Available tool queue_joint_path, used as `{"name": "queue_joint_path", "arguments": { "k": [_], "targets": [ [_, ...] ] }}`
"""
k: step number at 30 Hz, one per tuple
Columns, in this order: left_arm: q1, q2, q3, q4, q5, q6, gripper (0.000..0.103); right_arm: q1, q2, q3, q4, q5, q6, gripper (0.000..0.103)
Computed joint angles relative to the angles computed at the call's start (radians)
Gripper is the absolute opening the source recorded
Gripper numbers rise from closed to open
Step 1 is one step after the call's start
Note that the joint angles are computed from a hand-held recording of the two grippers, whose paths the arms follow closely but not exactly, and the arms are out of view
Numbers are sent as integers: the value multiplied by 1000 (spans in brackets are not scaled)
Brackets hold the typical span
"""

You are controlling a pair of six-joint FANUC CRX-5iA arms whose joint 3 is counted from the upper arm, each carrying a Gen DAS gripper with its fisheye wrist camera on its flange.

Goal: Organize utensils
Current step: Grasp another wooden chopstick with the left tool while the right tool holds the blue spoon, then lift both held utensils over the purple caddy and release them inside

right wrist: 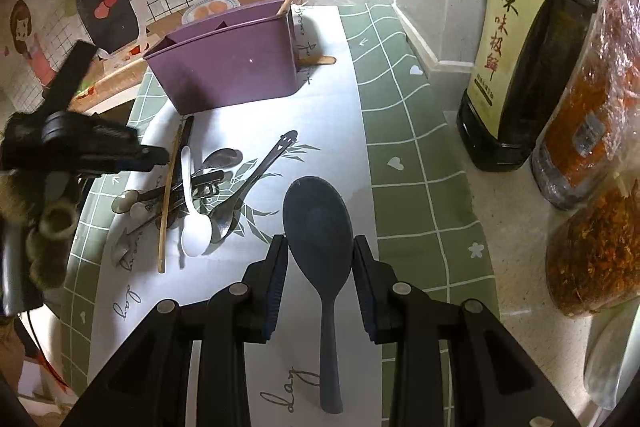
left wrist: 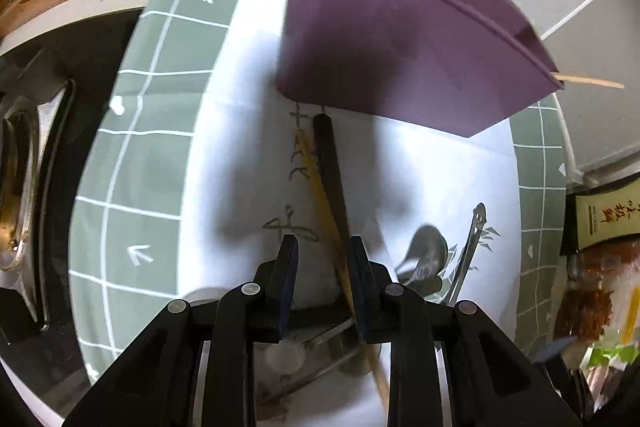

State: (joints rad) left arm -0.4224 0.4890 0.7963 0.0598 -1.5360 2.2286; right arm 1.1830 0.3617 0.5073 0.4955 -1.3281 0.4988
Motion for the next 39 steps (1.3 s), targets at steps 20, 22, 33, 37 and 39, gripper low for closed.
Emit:
{"name": "queue_joint_path", "arguments": {
  "k": [20, 22, 33, 37, 39],
  "targets": [
    [-50, -389, -413, -56, 353, -122, 5, -16, -6, 46, -20, 78, 25, 6],
    [-56, -406, -407, -76, 361, -121, 5, -14, 6, 70, -7, 81, 45, 6],
    [-87, -465, -395, -167, 364, -80, 5, -49, 139, 221, -55, -31, 139, 46],
    [-110, -467, -377, -214, 346, -74, 6, -89, 226, 317, -103, -68, 96, 55],
    [-116, -467, -370, -225, 336, -71, 6, -105, 283, 388, -118, -94, 98, 55]
  ]
}}
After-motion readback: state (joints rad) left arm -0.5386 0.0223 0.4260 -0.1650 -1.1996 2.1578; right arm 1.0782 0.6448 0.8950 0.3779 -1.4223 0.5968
